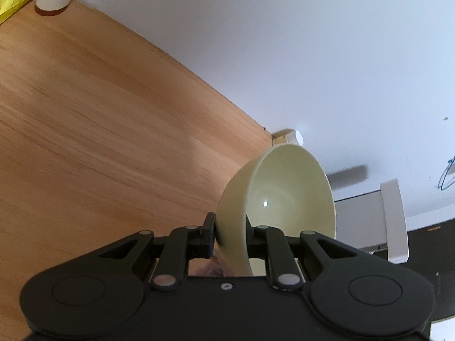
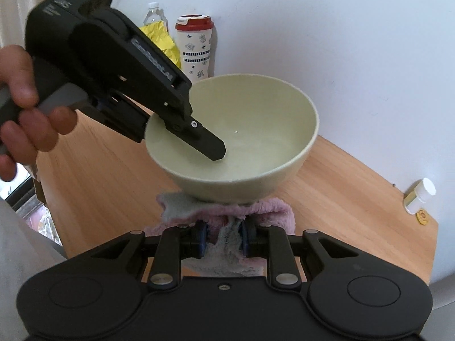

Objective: Clean bowl
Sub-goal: 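Lift the bowl with the left gripper and tilt it toward the right gripper, then carry the towel with the right gripper toward the bowl interior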

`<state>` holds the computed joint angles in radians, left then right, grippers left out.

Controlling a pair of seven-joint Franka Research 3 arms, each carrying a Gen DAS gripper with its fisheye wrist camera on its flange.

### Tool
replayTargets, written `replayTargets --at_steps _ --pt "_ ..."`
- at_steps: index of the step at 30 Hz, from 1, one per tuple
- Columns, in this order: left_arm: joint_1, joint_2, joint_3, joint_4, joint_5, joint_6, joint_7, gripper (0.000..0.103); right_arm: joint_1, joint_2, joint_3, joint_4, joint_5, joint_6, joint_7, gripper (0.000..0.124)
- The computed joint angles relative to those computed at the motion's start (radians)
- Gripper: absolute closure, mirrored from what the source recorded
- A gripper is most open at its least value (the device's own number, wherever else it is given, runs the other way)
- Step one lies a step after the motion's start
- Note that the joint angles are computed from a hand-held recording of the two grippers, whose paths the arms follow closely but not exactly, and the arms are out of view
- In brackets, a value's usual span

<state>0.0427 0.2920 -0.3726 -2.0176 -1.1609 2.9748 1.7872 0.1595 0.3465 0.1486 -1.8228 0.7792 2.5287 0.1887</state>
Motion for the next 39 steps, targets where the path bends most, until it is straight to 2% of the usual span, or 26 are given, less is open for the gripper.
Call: replayTargets --at_steps 6,11,14,17,20,21,23,26,28,34,36,39 --pt "0.004 0.000 -0.002 -0.007 -0.042 0.017 -0.012 0.088 -0.020 0.016 0.004 0.017 0.030 -0.025 -0.024 0.099" --pt "0.004 0.005 0.006 -0.014 -0.095 0.036 -0.032 0.088 -0.058 0.026 -0.010 0.053 0.085 -0.099 0.043 0.099" --pt "0.008 0.011 0.003 -0.008 -0.131 0.040 -0.020 0.088 -0.104 0.042 -0.024 0.090 0.161 -0.201 0.175 0.099" --pt "0.010 0.019 0.001 0.007 -0.203 0.045 0.012 0.088 -0.146 0.085 -0.024 0.135 0.287 -0.264 0.345 0.099" --pt "-0.009 0.026 0.020 0.018 -0.219 0.043 0.010 0.088 -0.164 0.134 0.001 0.165 0.433 -0.254 0.495 0.099" --pt "-0.012 0.028 0.025 0.020 -0.216 0.039 0.005 0.088 -0.186 0.156 0.036 0.167 0.498 -0.224 0.529 0.099" --pt "-0.018 0.032 0.032 0.023 -0.201 0.029 -0.009 0.088 -0.188 0.129 0.042 0.101 0.624 -0.227 0.568 0.099" --pt "-0.015 0.035 0.028 0.026 -0.221 0.026 0.013 0.088 -0.197 0.107 0.025 0.064 0.691 -0.247 0.637 0.099" --pt "-0.016 0.036 0.028 0.030 -0.239 0.023 0.031 0.088 -0.209 0.142 0.029 0.082 0.763 -0.289 0.735 0.098" --pt "-0.028 0.043 0.046 0.031 -0.246 0.018 0.050 0.088 -0.173 0.201 0.053 0.128 0.850 -0.258 0.823 0.098" --pt "-0.031 0.048 0.050 0.032 -0.230 0.023 0.043 0.088 -0.193 0.196 0.051 0.111 0.864 -0.280 0.868 0.098" --pt "-0.031 0.051 0.046 0.029 -0.195 0.041 0.018 0.088 -0.185 0.212 0.061 0.103 0.905 -0.268 0.963 0.098"
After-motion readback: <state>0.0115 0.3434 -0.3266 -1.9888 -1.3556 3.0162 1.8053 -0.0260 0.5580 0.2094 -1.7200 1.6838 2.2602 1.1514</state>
